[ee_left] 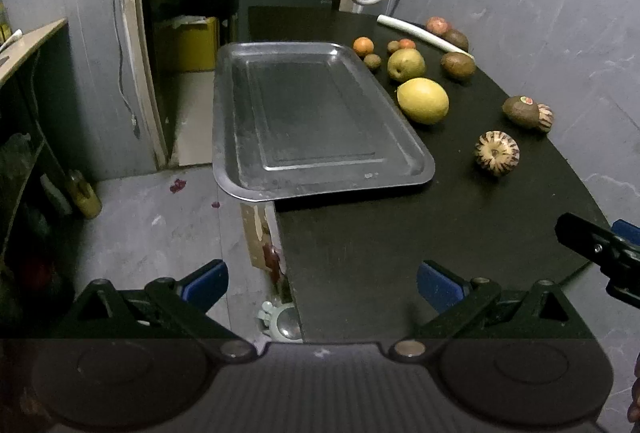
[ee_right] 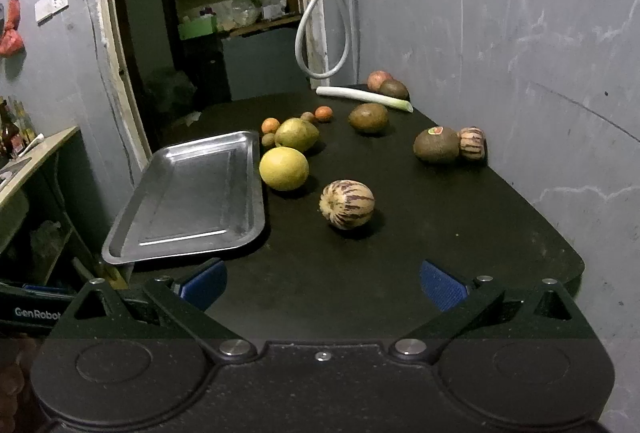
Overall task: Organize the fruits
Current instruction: 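Move the left tool toward the yellow grapefruit while the right tool approaches the striped pepino melon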
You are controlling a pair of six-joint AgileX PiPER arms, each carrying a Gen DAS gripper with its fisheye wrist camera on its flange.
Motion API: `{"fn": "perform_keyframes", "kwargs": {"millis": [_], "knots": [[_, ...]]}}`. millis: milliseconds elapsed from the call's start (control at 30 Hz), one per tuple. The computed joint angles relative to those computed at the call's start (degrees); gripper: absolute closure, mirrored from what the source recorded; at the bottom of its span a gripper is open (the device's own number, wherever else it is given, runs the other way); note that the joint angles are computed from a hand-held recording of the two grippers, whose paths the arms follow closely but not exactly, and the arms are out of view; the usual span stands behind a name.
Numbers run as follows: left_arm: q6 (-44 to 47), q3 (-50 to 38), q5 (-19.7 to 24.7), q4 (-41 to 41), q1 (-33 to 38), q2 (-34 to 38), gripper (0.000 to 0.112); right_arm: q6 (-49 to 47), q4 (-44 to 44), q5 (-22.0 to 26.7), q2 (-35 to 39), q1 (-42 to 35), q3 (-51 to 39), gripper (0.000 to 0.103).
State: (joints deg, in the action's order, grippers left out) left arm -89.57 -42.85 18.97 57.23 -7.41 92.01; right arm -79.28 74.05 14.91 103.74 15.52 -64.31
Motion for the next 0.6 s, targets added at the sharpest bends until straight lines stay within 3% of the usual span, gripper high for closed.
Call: {"fn": "perform_keyframes", "kwargs": {"millis": [333,600], "knots": [[19.3,-9.8,-1.5,-16.5,4.7,7.1,0.010,23.5,-25.6,3.8,9.2,-0.5,-14.3,0.001],[38.3,-24.0,-0.4,-31.0,7.7,16.7,0.010,31.4,-35.8,10.8,19.4,-1.0,-29.9,0.001]]}}
